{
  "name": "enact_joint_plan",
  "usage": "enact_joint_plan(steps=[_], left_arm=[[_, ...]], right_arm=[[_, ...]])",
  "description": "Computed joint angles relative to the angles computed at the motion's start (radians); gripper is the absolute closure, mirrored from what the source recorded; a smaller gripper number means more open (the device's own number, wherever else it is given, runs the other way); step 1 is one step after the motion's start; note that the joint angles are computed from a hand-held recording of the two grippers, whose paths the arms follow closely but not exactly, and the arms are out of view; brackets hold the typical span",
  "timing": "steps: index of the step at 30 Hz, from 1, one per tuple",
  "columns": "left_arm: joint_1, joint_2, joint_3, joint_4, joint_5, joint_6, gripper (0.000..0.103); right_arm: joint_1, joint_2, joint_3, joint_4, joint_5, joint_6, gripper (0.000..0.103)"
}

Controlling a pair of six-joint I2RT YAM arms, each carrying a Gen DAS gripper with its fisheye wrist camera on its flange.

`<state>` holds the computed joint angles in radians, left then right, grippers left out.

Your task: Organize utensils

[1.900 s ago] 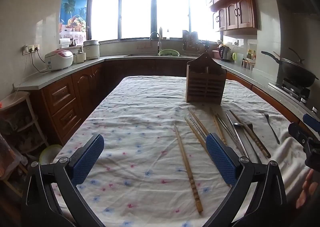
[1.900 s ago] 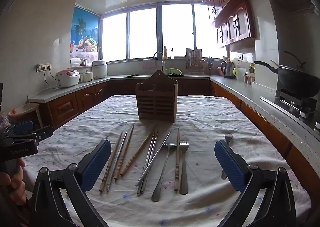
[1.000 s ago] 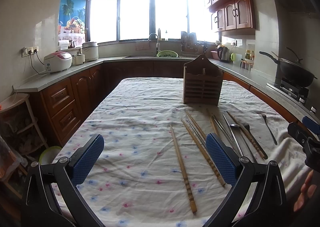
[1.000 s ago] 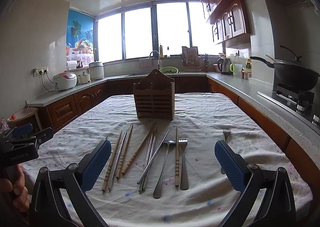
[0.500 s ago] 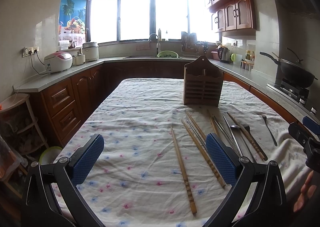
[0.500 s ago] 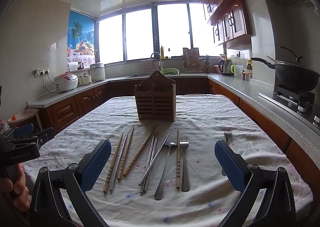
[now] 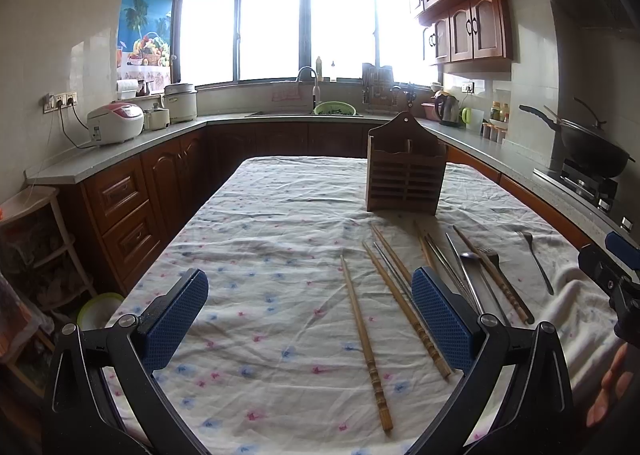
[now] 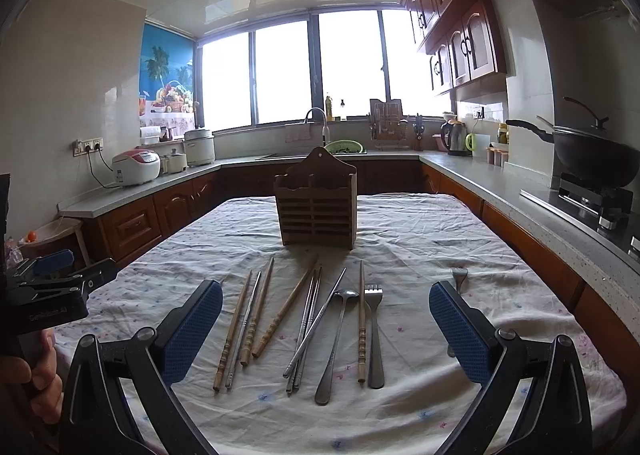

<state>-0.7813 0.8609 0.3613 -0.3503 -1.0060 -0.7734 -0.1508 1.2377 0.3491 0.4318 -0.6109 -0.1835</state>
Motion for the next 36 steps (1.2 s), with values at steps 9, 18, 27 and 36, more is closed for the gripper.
enact_joint_plan(steps=[9, 18, 27, 36], left_arm=[[0.018, 0.018, 0.003, 0.031, 0.022, 0.024, 0.0], [0.054, 0.041, 0.002, 0.075, 0.061, 0.053, 0.0], [0.289, 0.107, 0.024, 0.196, 0.332, 0.205, 0.0], [0.539, 0.361, 0.183, 0.276, 0.659, 0.31, 0.003]], right_arm=[[-0.013, 0.015, 0.009, -0.008, -0.012, -0.002, 0.0], [-0.014, 0.025, 0.012, -0.008, -0.017, -0.006, 0.0], [-0.007, 0.145, 0.143, -0.103, -0.032, -0.005, 0.0], [0.032, 0.353, 0.397, -0.246, -0.019, 0.021, 0.005]])
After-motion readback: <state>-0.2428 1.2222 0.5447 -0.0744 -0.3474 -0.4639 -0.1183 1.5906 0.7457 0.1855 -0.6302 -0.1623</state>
